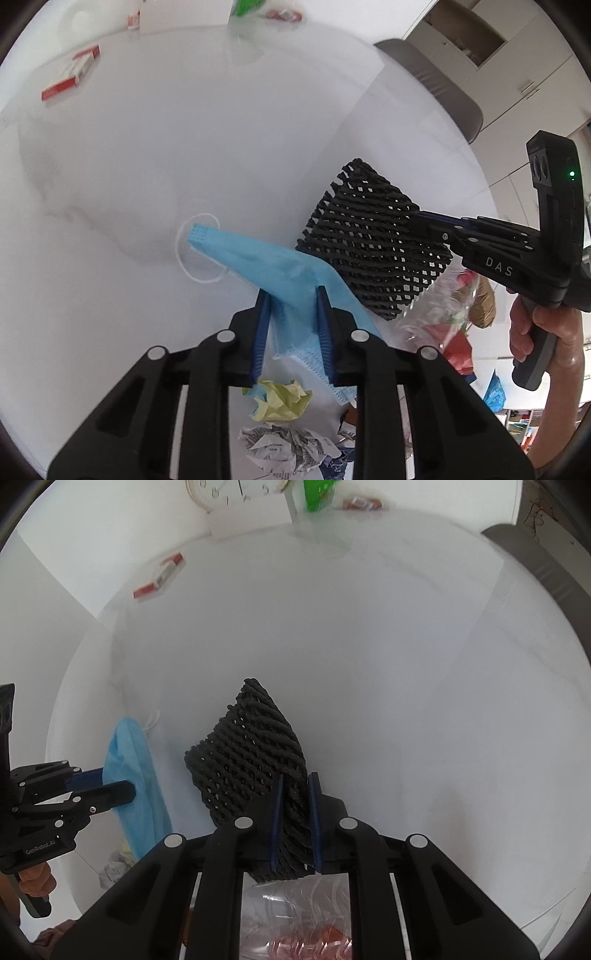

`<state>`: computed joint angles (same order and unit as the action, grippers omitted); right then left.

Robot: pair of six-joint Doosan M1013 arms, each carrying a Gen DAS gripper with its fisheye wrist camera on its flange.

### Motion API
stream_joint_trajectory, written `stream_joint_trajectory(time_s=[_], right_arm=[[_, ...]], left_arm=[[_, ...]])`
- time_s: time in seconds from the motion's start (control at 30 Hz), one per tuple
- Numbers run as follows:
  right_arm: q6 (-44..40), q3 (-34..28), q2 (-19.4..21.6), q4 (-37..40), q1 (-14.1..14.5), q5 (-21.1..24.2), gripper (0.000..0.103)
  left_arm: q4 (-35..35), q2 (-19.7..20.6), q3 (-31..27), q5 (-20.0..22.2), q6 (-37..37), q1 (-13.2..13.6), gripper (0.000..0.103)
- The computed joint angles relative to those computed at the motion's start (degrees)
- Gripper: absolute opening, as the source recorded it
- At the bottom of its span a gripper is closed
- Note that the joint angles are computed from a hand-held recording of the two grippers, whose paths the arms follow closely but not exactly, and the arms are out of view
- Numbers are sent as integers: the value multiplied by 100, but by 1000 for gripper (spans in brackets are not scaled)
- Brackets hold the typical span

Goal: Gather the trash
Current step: 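Carry the mesh bag and mask to the white bin and release both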

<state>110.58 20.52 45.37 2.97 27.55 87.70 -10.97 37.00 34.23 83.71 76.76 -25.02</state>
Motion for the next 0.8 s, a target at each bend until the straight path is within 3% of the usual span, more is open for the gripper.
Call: stream_joint_trajectory(time_s=[0.17,0.3,0.33,0.37,0.5,0.57,0.63,0.8], right_arm=[[203,576,-410,-464,76,-908,14],[769,1463,-1055,-899,148,-1816,14],[992,1490,-1106,-1072,205,-1908,14],[1226,1444,-1143,-1233,245,-1700,14],[2202,2418,-1981,-2076,485,-2037,14],[2853,3042,-2504,-2645,702,-1943,14],[3490,3423,-2816,-3122,935,-1558,14],[5173,4611,-3646,-3516,1437,-154,15]], left_arm=[[258,-211,61,-225,19,13,24],[523,-473,241,-388,97,-14,24],[629,-484,200,-365,73,-62,24],[705,-519,180,-315,58,-100,24],[593,-621,41,-188,299,-193,24],[441,-783,183,-208,573,-299,24],[230,-927,355,-228,853,-417,24],[-339,-1222,806,-274,1595,-802,24]])
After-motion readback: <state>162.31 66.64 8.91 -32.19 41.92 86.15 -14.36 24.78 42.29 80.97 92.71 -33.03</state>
